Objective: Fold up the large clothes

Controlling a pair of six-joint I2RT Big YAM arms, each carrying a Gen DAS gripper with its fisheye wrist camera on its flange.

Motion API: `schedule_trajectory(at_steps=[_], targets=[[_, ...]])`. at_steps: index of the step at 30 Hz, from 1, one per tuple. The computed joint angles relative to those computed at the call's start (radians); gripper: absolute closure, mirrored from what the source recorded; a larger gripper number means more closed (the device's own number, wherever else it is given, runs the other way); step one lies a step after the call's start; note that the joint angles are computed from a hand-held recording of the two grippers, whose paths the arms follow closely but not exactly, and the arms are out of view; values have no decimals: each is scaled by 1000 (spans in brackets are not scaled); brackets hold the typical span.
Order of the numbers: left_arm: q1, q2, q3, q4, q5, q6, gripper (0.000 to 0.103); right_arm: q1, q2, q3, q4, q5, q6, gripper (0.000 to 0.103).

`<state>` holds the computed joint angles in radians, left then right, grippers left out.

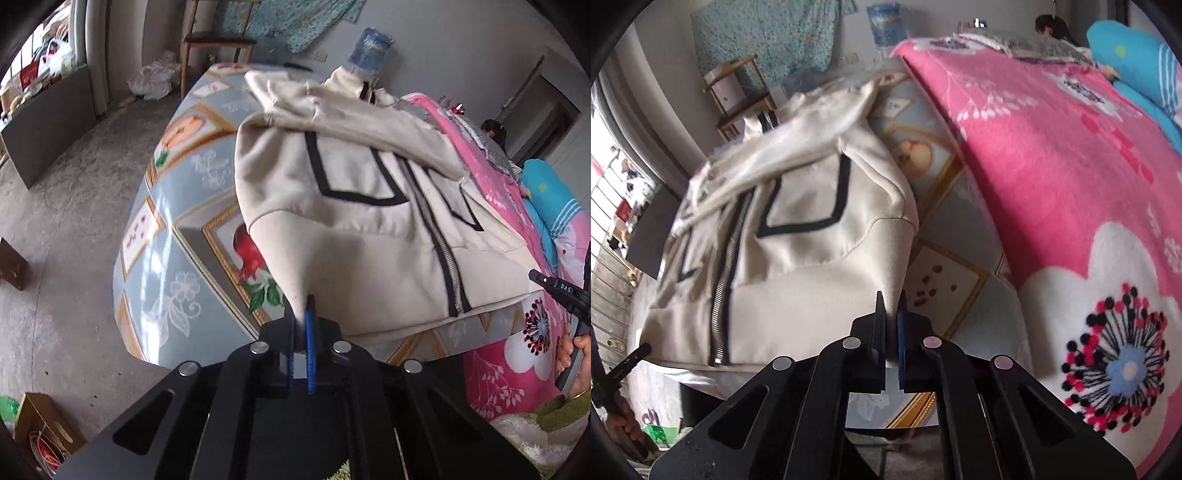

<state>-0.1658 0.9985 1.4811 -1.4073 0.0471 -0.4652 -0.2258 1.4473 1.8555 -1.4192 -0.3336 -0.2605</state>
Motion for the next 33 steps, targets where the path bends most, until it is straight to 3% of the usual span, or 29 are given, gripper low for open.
schedule_trajectory(at_steps=[3,5,9,14,19,22,25,28,33], targets=[[11,-5,65,-20,18,34,99,-26,-3,59,-42,-58,-24,99],[2,4,70,-53,-5,64,99,-18,-9,36,-38,5,-49,99],[42,8,14,-94,87,65,99,-27,11,-11,-64,26,-31,99],[36,12,68,-113,50,104,99,-34,11,47,-87,-27,-47,99],[81,18,-39,-144,157,107,98,-32,56,-2,-124,80,-72,97],[95,19,-19,-166,173,129,91,-20,25,-25,-80,145,-84,87],[124,21,26,-183,164,174,73,-21,-5,-7,-22,202,-75,57],[190,35,67,-159,176,201,64,-18,-5,45,-1,171,-62,56],[285,130,116,-16,182,171,62,83,23,84,-22,-51,-71,51]])
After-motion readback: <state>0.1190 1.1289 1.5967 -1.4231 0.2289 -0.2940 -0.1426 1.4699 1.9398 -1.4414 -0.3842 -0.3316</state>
